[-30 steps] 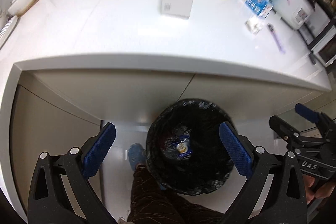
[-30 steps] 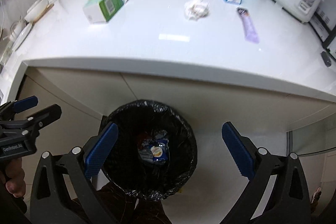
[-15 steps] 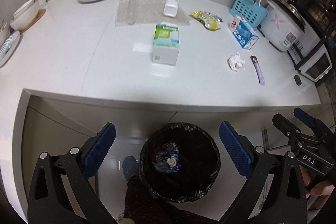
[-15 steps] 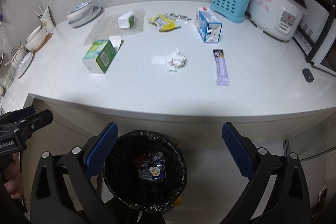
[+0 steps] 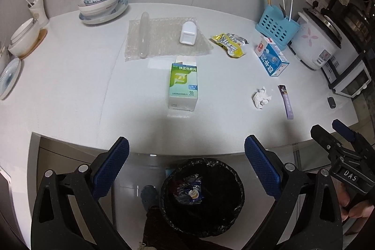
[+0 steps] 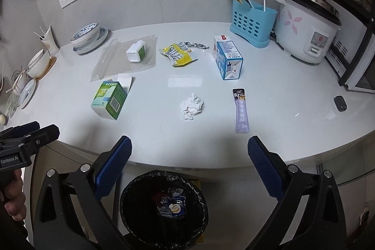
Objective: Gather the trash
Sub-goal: 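Raise both tools back above the counter, then grasp the green-white medicine box with the left tool while the right tool grasps the white tissue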
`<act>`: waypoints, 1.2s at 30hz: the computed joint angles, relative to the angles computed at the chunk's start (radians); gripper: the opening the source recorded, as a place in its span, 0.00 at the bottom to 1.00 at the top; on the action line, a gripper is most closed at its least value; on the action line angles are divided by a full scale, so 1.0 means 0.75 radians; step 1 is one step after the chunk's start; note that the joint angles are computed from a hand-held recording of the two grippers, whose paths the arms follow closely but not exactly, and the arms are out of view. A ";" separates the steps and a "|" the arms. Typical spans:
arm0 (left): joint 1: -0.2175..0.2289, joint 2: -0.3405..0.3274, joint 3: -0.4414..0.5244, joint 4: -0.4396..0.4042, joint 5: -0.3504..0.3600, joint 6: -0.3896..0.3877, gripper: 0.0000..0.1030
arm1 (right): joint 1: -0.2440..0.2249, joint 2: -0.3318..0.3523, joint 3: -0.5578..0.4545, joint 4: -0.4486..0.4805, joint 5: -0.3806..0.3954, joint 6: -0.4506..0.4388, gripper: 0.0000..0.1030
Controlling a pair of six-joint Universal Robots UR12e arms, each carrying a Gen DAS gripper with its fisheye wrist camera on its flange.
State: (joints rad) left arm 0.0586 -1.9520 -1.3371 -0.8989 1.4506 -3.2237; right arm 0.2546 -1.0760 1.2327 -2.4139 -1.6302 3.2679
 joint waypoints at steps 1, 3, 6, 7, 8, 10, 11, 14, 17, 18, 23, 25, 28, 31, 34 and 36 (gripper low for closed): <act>0.001 -0.013 0.022 -0.016 -0.004 0.002 0.94 | -0.002 0.010 -0.019 0.010 0.000 0.006 0.92; 0.000 -0.041 0.066 -0.050 0.001 0.010 0.94 | -0.004 0.027 -0.047 0.016 -0.008 0.003 0.92; -0.001 -0.079 0.120 -0.087 0.009 0.021 0.94 | -0.013 0.051 -0.087 0.041 -0.005 0.020 0.92; 0.000 -0.094 0.141 -0.102 0.005 0.023 0.94 | -0.016 0.061 -0.104 0.057 -0.010 0.024 0.92; 0.001 -0.108 0.159 -0.117 0.004 0.025 0.94 | -0.018 0.068 -0.115 0.070 -0.015 0.024 0.92; 0.000 -0.139 0.196 -0.147 0.003 0.032 0.94 | -0.022 0.090 -0.147 0.105 -0.026 0.028 0.92; 0.000 -0.156 0.217 -0.165 -0.001 0.038 0.94 | -0.025 0.100 -0.163 0.123 -0.027 0.031 0.92; 0.001 -0.209 0.283 -0.226 -0.006 0.042 0.94 | -0.032 0.140 -0.220 0.190 -0.023 0.037 0.88; 0.001 -0.261 0.347 -0.270 0.007 0.055 0.93 | -0.033 0.182 -0.277 0.245 -0.020 0.040 0.85; 0.002 -0.281 0.372 -0.286 0.010 0.060 0.93 | -0.033 0.198 -0.300 0.267 -0.017 0.042 0.84; 0.010 -0.362 0.483 -0.369 0.015 0.069 0.93 | -0.028 0.287 -0.424 0.386 0.006 0.059 0.72; 0.011 -0.388 0.519 -0.402 0.014 0.084 0.93 | -0.026 0.323 -0.475 0.434 0.013 0.077 0.69; 0.011 -0.420 0.564 -0.447 0.010 0.103 0.93 | -0.026 0.372 -0.552 0.516 0.021 0.107 0.65; 0.009 -0.449 0.607 -0.489 0.000 0.123 0.91 | -0.027 0.410 -0.608 0.575 0.036 0.139 0.63; 0.007 -0.470 0.639 -0.518 -0.004 0.135 0.88 | -0.025 0.439 -0.654 0.618 0.035 0.164 0.59; 0.004 -0.481 0.655 -0.533 -0.003 0.140 0.87 | -0.026 0.454 -0.679 0.642 0.042 0.179 0.55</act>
State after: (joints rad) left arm 0.0619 -2.3125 -0.8460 -1.2984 1.4481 -3.1183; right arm 0.2355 -0.7354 0.7237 -1.9325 -1.5988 3.4021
